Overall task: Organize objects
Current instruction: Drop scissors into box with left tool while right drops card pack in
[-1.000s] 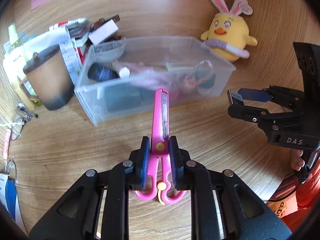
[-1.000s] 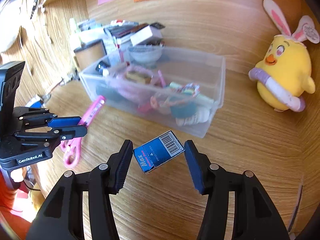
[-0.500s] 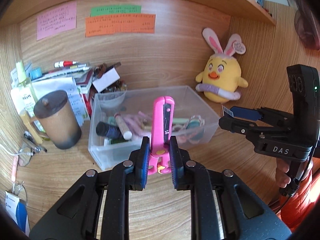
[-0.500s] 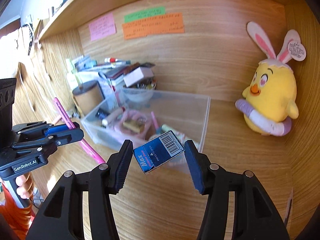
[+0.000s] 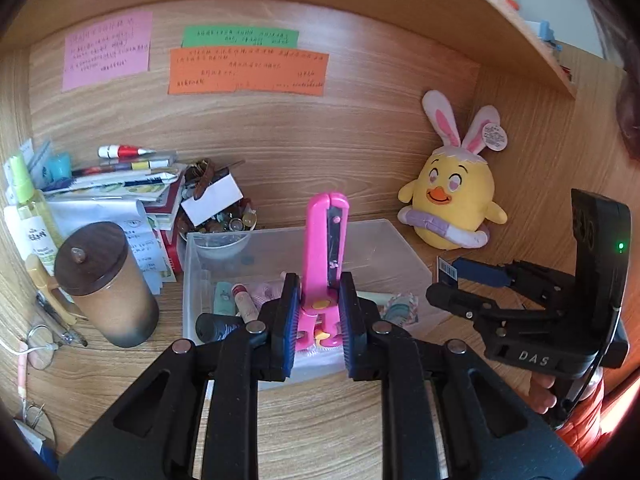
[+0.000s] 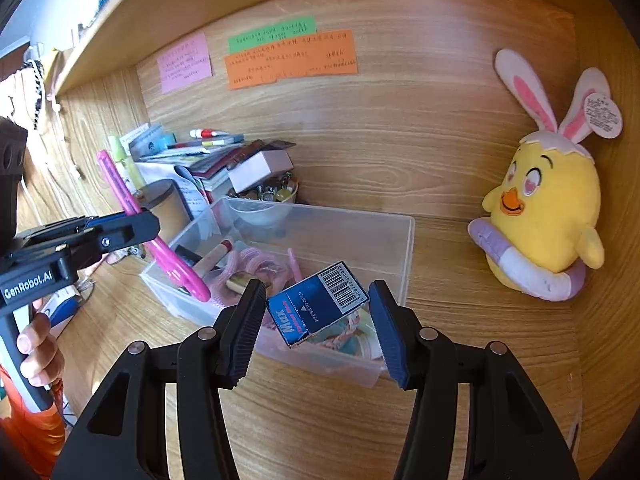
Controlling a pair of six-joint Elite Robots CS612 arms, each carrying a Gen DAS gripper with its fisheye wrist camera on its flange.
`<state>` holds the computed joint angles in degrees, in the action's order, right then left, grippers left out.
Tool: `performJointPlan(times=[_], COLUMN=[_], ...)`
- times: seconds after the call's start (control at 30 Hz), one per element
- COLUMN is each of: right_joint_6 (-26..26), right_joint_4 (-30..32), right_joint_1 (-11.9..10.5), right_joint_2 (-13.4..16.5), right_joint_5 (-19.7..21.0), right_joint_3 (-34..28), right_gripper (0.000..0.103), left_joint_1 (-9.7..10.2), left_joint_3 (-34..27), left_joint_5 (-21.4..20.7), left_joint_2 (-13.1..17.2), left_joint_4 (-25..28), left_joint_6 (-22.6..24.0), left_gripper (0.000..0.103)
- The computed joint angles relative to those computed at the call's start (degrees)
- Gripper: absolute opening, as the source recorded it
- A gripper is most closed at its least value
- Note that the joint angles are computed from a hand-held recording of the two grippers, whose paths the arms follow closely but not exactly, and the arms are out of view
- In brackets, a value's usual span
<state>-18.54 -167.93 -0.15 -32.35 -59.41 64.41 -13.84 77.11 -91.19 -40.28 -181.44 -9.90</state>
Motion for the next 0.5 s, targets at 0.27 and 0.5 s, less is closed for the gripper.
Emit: performJointPlan(times=[0.27, 0.5], right_joint_6=[-1.4, -2.28], right_joint_4=[9.05, 13.11], right_joint_1=[1.4, 2.22], right_joint_2=[3.61, 5.49], right_joint_5=[-2.92, -4.7], right_joint_3=[-6.8, -10.04], right_gripper=[0.05, 0.051], left_joint_1=[0.98, 0.83], left_joint_3=[-6.8, -9.17], left_joint_5=[-1.91, -0.22], left_joint_2=[3.46, 4.46], left_joint_4=[8.34, 12.37], left_joint_6=[-1.55, -1.53], left_gripper=[0.018, 0.019])
